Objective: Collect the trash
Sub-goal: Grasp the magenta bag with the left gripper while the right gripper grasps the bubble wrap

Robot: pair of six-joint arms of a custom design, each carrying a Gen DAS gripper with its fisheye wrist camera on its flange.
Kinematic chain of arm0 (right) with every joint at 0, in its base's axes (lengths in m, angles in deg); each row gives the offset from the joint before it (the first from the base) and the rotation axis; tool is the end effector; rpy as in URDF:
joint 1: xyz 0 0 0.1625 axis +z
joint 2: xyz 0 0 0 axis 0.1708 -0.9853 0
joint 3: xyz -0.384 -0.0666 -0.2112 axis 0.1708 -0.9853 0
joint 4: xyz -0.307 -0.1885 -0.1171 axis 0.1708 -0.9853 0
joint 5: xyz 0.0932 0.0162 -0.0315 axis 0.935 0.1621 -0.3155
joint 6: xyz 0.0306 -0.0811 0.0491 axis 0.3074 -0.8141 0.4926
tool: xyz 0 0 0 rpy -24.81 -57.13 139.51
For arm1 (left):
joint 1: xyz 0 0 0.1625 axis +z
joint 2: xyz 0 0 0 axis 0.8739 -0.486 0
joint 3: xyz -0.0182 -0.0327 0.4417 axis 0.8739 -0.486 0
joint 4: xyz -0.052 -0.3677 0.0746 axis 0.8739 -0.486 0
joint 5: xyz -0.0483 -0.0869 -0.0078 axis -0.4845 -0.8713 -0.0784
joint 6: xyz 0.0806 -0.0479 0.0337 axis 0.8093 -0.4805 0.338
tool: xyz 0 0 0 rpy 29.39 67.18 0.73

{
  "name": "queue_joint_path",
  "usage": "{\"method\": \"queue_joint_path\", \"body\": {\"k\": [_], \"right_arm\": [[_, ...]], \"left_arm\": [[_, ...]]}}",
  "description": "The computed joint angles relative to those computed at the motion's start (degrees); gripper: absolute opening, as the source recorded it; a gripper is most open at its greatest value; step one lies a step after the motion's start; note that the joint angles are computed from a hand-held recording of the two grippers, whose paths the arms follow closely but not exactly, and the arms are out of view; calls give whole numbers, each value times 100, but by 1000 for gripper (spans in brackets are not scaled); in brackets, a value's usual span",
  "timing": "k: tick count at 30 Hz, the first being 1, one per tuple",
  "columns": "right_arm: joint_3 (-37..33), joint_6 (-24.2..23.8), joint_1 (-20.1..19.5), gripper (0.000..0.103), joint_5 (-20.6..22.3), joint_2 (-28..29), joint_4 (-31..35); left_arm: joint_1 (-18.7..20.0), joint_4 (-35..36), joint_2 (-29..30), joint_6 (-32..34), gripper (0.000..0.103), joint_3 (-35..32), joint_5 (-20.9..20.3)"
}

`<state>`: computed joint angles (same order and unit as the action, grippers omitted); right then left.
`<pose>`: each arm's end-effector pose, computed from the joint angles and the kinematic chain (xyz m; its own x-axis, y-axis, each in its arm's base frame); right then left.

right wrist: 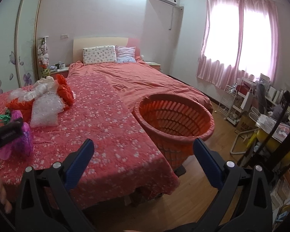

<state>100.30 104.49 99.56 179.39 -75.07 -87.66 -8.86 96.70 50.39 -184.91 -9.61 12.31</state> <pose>0.2430 -0.5436 0.1293 -0.5694 0.3827 0.7275 -0.5307 0.5048 -0.6809 -0.2153 -0.6302 0.1421 -0.7230 -0.0629 -0.6880 0.5096 0.6238 -0.5926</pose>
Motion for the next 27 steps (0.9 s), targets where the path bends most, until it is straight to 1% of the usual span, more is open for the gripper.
{"method": "queue_joint_path", "body": {"k": [4, 7, 9, 10, 11, 12, 13, 15, 18, 20, 23, 27], "right_arm": [[-183, 16, -28, 99, -66, 126, 146], [-285, -6, -47, 99, -127, 210, 198], [-342, -9, -54, 99, -175, 254, 240], [-373, -8, -55, 99, -199, 278, 264], [-393, 0, -56, 99, -213, 288, 291], [-438, 1, -55, 99, -243, 318, 321], [-462, 1, -54, 99, -271, 329, 343], [-526, -23, -44, 99, -326, 370, 368], [-689, -57, -25, 99, -467, 454, 468], [-858, -38, -11, 99, -607, 533, 601], [-1143, 108, -3, 99, -788, 645, 945], [-1757, 497, -25, 99, -1112, 882, 1750]], "left_arm": [[138, 410, 185, -246, 94, -242, 141], [165, 289, 171, -95, 88, -211, 215], [176, 302, 154, -24, 75, -192, 356], [175, 307, 155, 17, 73, -190, 397], [179, 278, 160, 108, 68, -196, 418], [184, 209, 175, 270, 59, -202, 433], [166, 135, 163, 372, 54, -155, 419], [134, 5, 92, 559, 40, -45, 421], [90, 20, -46, 636, 26, 15, 528], [68, -30, -155, 723, 22, 67, 525], [74, 5, -266, 715, 20, 60, 540], [58, -190, -488, 881, 20, 151, 441]]}}
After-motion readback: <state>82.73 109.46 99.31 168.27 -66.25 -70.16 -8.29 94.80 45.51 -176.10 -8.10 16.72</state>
